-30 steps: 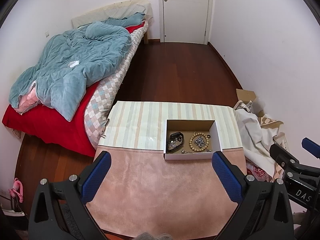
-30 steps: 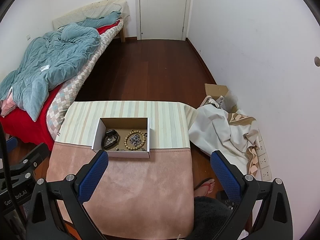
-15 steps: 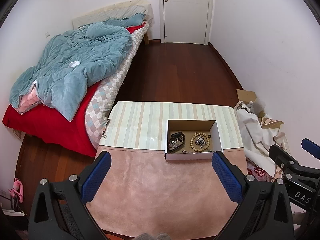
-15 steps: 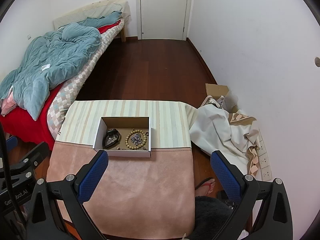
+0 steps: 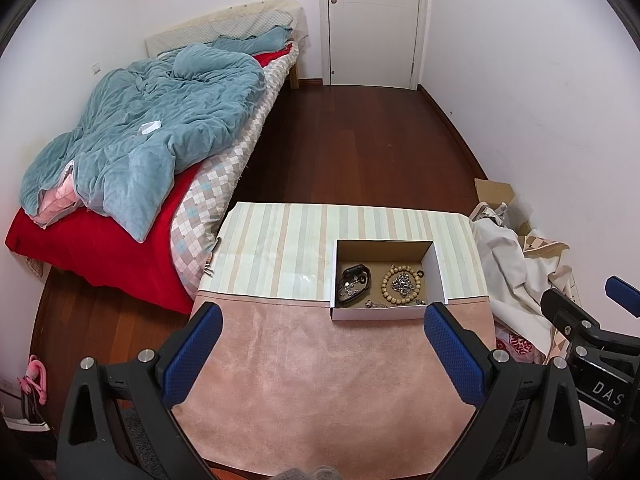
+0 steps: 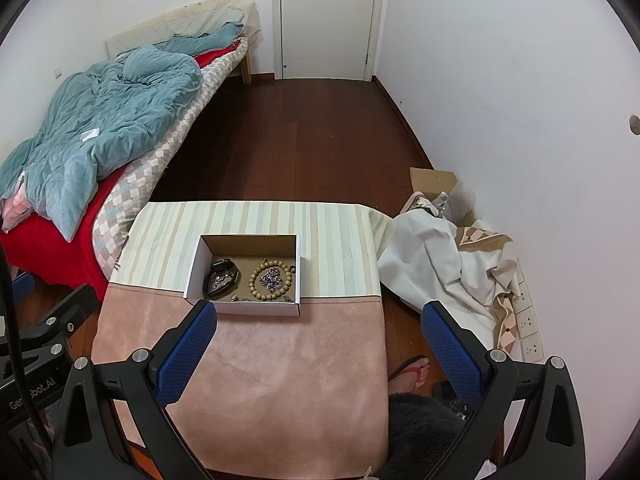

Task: Organize jewelry

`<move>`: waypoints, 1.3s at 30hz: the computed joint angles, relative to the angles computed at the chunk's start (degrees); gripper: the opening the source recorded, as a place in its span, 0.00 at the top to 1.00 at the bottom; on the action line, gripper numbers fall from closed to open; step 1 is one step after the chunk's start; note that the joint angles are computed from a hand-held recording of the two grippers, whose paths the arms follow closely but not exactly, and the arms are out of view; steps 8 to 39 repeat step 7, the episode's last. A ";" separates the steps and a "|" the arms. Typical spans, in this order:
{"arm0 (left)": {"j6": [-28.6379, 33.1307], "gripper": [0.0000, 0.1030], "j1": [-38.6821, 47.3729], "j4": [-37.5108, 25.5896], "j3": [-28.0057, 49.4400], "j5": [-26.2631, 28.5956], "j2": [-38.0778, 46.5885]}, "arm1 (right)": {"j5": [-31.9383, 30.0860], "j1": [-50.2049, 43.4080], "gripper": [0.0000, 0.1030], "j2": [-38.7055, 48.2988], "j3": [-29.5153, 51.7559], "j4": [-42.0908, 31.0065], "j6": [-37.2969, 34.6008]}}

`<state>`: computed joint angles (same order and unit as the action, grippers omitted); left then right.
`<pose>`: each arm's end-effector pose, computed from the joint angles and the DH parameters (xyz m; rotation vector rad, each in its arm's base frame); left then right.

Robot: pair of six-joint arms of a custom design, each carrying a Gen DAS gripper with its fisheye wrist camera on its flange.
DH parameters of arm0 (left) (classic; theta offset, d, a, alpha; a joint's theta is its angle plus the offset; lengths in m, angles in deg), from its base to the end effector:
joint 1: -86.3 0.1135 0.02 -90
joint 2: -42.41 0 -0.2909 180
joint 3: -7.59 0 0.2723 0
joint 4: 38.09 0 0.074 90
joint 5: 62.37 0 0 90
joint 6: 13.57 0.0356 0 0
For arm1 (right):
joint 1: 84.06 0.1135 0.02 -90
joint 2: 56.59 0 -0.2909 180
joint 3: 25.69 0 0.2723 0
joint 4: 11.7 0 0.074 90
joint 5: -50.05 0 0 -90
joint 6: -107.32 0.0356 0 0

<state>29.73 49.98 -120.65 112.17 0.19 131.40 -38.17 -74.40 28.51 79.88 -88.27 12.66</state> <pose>0.2663 -0.1754 0.3804 -0.3539 2.5060 0.1208 0.3071 0.0512 0.4076 -0.3058 2.5308 -0.0057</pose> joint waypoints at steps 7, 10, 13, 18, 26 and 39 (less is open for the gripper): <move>0.56 0.00 -0.09 2.00 -1.83 -0.22 -1.45 | 0.05 -0.06 0.00 0.67 0.63 -0.28 0.17; 0.56 0.00 -0.09 2.00 -1.83 -0.22 -1.45 | 0.05 -0.06 0.00 0.67 0.63 -0.28 0.17; 0.56 0.00 -0.09 2.00 -1.83 -0.22 -1.45 | 0.05 -0.06 0.00 0.67 0.63 -0.28 0.17; 0.56 0.00 -0.09 2.00 -1.83 -0.22 -1.45 | 0.05 -0.06 0.00 0.67 0.63 -0.28 0.17; 0.56 0.00 -0.09 2.00 -1.83 -0.22 -1.45 | 0.05 -0.06 0.00 0.67 0.63 -0.28 0.17; 0.56 0.00 -0.09 2.00 -1.83 -0.22 -1.45 | 0.05 -0.06 0.00 0.67 0.63 -0.28 0.17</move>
